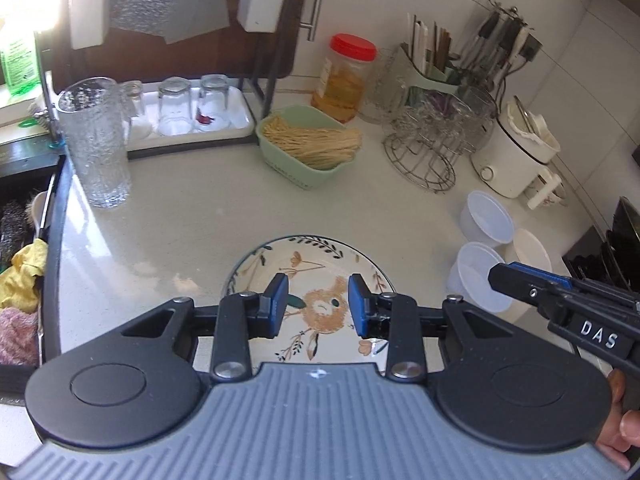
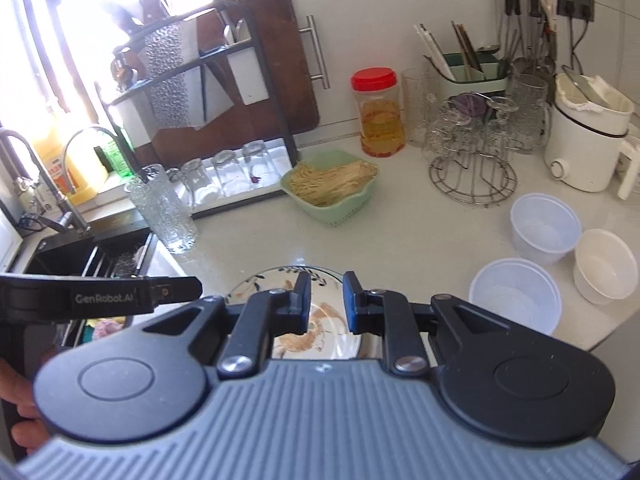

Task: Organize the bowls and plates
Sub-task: 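Open the left gripper and pull it back from the plate stack, then move the left gripper to the large white plastic bowl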

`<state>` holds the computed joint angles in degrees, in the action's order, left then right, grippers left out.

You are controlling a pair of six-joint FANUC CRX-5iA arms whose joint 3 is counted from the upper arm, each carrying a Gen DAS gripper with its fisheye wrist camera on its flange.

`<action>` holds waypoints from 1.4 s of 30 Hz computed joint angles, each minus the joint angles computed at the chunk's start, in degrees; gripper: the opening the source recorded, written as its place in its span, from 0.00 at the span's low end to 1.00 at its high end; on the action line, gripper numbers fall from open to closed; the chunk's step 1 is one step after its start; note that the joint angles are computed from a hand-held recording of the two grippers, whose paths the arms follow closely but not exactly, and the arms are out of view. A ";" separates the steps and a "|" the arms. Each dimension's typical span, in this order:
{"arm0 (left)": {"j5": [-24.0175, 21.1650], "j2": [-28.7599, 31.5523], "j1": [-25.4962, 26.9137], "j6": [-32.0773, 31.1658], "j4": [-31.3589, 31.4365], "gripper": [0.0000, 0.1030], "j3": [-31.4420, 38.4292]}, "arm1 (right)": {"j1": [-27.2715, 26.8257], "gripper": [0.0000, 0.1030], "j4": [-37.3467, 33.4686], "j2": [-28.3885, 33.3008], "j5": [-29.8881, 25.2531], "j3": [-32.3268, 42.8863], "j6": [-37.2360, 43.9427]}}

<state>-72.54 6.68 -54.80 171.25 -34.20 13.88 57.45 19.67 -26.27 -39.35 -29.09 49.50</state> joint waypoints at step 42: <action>-3.28 27.24 5.93 -14.05 8.29 0.53 31.64 | -29.44 0.21 -30.75 12.07 -3.55 13.53 39.89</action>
